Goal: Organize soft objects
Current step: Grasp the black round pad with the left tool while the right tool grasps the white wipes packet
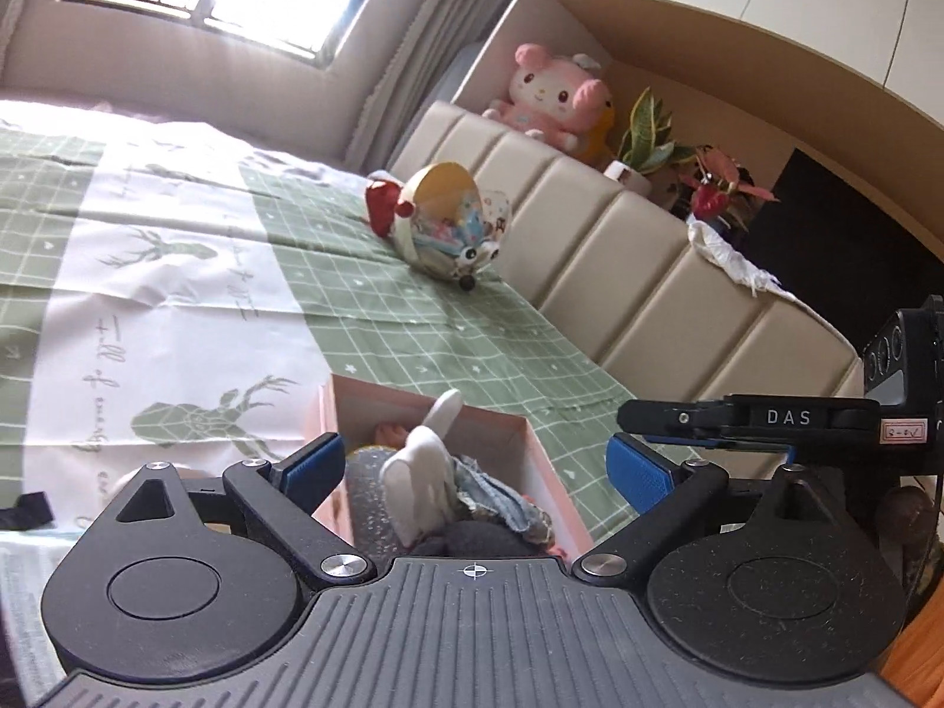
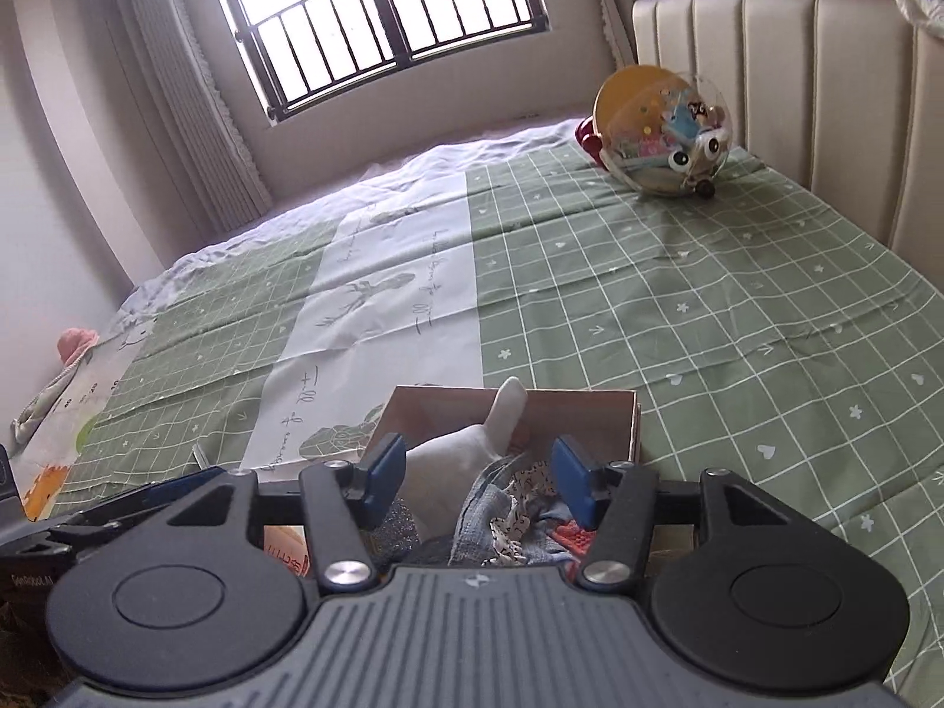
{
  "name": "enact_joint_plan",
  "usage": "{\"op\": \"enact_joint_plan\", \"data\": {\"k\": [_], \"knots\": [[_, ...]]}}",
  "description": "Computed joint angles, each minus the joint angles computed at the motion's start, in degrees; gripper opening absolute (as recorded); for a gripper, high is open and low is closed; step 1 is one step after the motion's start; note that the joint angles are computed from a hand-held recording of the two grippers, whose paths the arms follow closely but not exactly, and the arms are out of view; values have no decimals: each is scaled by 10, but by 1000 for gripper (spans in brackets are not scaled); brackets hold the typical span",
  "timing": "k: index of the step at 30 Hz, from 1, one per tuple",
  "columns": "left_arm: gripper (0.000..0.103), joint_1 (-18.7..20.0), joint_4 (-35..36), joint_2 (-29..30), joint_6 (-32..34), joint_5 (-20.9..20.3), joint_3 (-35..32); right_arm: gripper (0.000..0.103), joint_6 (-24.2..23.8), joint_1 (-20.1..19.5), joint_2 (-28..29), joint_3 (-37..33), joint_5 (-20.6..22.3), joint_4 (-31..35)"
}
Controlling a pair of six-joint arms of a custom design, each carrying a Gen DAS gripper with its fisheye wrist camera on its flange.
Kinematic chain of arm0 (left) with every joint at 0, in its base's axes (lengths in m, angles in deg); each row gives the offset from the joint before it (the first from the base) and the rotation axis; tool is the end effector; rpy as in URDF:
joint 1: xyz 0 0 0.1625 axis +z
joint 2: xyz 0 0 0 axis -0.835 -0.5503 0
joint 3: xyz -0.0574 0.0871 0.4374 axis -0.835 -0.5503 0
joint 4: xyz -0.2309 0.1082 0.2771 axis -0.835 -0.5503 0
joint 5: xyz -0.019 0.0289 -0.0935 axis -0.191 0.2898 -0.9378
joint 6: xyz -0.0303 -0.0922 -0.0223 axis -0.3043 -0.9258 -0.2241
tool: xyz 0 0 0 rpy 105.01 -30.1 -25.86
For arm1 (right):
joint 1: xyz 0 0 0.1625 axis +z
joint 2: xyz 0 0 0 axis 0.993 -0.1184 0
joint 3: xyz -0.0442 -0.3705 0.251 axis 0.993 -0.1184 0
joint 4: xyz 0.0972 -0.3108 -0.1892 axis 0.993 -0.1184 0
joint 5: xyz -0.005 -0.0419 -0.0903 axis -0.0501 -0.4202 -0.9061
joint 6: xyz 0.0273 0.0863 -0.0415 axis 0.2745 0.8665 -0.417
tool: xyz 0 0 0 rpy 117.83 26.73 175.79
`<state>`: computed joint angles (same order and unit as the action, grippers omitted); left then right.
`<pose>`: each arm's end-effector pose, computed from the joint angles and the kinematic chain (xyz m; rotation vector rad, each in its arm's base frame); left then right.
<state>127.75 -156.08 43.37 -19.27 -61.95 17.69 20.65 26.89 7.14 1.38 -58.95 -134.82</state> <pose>-0.1704 -0.8460 0.3073 -1.2010 -2.6299 0.6707 0.3196 -0.7052 0.1903 -0.1092 -2.1577 1.3544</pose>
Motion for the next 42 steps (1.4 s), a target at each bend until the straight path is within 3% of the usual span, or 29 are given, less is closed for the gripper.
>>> {"op": "enact_joint_plan", "data": {"k": [4, 10, 14, 16, 19, 22, 26, 29, 33, 34, 35, 36, 40, 42], "knots": [[99, 18, -42, -45, 19, 33, 31, 61, -58, 20, 48, -37, -32, -30], [99, 59, -127, -94, 2, 90, 60, 65, -107, 37, 121, -64, 2, -50], [99, 84, -59, -82, -39, 97, 29, 66, -98, 40, 176, -93, 3, -37], [99, 89, -62, -78, -46, 98, 46, 66, -79, 40, 196, -102, 5, -24], [99, 85, -120, -84, 26, 115, 103, 66, -83, 43, 225, -122, -7, -21], [99, 77, -248, -92, 71, 189, 171, 66, -93, 44, 237, -127, -2, -6], [99, 91, -204, -65, -10, 193, 116, 66, -105, 42, 247, -147, 12, 10], [99, 96, -183, -38, -34, 194, 76, 66, -96, 39, 248, -150, 24, 10], [98, 102, -169, -23, -55, 163, 57, 66, -130, 39, 252, -157, 25, -5], [84, 103, -167, -23, -56, 159, 57, 66, -137, 39, 254, -160, 23, -6], [46, 103, -171, -24, -56, 159, 62, 67, -139, 38, 256, -165, 20, -5], [37, 101, -186, -28, -53, 170, 72, 67, -138, 36, 259, -172, 18, -1], [28, 101, -188, -38, -33, 174, 81, 67, -118, 29, 264, -194, 41, 19], [25, 99, -232, -50, -11, 186, 109, 67, -113, 28, 277, -230, 57, 35]]}}
